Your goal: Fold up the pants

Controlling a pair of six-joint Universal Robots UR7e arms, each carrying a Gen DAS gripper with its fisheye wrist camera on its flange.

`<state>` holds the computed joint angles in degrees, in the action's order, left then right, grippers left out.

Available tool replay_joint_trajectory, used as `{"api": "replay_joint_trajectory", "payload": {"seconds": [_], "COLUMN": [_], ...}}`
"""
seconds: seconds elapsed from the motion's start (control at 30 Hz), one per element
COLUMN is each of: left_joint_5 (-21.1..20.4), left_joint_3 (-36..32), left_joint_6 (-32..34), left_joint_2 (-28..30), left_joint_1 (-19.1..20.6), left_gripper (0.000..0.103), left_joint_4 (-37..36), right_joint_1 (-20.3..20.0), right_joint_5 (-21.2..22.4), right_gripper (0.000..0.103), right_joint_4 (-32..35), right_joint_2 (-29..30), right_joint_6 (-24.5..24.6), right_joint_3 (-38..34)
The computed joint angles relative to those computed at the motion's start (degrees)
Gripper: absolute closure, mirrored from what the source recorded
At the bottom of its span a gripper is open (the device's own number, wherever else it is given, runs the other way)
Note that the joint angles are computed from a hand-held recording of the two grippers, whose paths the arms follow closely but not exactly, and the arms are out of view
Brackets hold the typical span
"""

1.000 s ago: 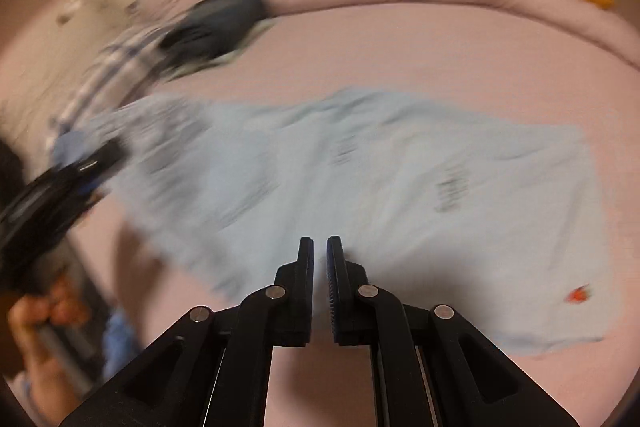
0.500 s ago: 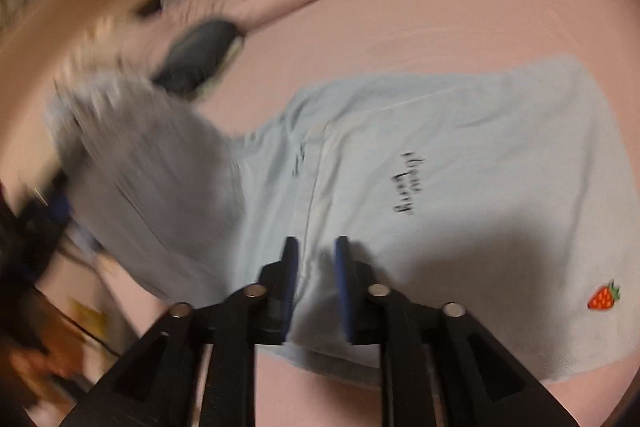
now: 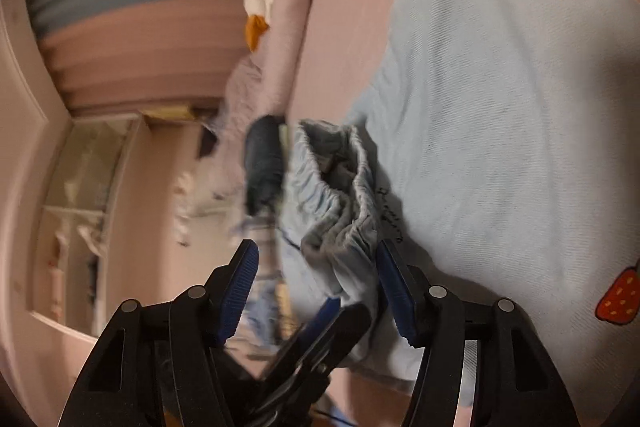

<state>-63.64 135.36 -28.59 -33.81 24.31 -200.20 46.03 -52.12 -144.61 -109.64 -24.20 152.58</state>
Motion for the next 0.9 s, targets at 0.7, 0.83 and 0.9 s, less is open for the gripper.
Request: {"api": "replay_joint_trajectory", "payload": {"seconds": [0.7,0.83,0.9], "left_joint_5": [7.01,5.00,4.33], "left_joint_3": [15.21,14.21,13.27], "left_joint_6": [-16.50,-16.98,-15.95], "left_joint_2": [-8.60,-7.39,-7.50], "left_joint_1": [-6.48,-5.23,-4.75], "left_gripper": [0.034,0.034,0.034], "left_joint_4": [-6.89,-7.02,-5.84], "right_joint_1": [-1.66,-9.84,-11.04], "right_joint_5": [-2.32,-3.32,-7.26], "right_gripper": [0.075,0.075,0.075], "right_joint_4": [-1.24,1.66,-2.58], "right_joint_2": [-21.43,-24.53,-20.21], "right_joint_6": [-6.96,-10.42,-6.88], "right_joint_3": [0.10,0.66,0.87]}}
